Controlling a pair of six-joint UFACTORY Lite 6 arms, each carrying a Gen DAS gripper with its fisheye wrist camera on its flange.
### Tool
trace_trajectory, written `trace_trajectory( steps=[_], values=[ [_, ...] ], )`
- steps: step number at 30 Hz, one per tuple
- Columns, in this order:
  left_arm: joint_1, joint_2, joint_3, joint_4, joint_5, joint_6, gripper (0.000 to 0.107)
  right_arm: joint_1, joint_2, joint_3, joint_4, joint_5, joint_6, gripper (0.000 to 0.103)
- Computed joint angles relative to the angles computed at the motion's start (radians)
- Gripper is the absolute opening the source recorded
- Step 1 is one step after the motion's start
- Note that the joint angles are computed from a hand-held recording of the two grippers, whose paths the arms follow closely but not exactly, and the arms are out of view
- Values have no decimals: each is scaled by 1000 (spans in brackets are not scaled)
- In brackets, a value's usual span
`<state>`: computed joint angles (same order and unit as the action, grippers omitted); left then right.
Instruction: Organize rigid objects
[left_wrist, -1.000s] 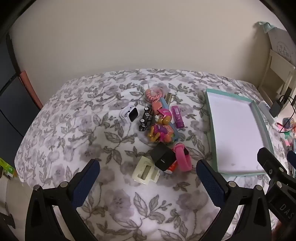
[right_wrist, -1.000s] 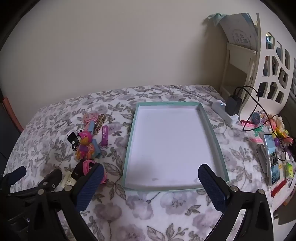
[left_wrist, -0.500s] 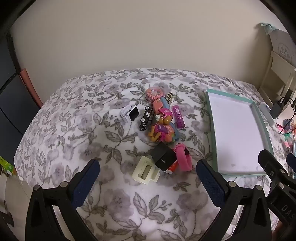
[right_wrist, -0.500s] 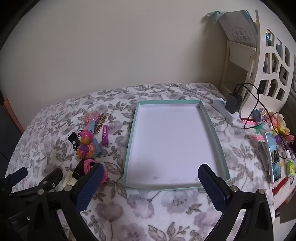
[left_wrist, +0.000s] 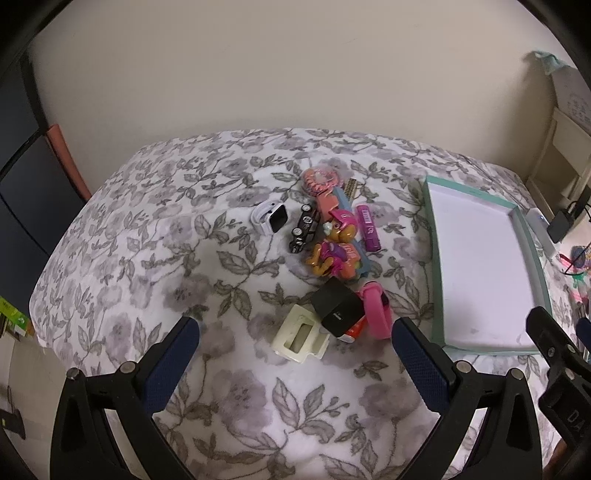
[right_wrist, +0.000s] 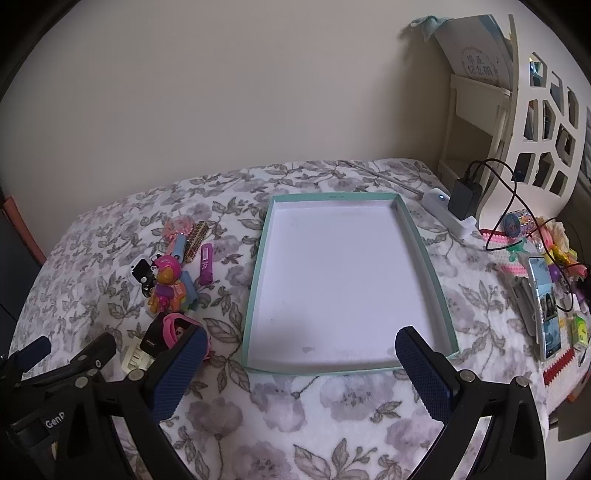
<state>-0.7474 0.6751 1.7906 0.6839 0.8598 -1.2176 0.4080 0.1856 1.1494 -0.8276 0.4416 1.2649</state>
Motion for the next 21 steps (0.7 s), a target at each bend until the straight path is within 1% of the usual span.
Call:
trace_trajectory(
  steps=[21],
  values=[
    [26, -25, -42, -14, -3, -34, 103, -4, 19, 13, 48, 12, -41, 103]
  ],
)
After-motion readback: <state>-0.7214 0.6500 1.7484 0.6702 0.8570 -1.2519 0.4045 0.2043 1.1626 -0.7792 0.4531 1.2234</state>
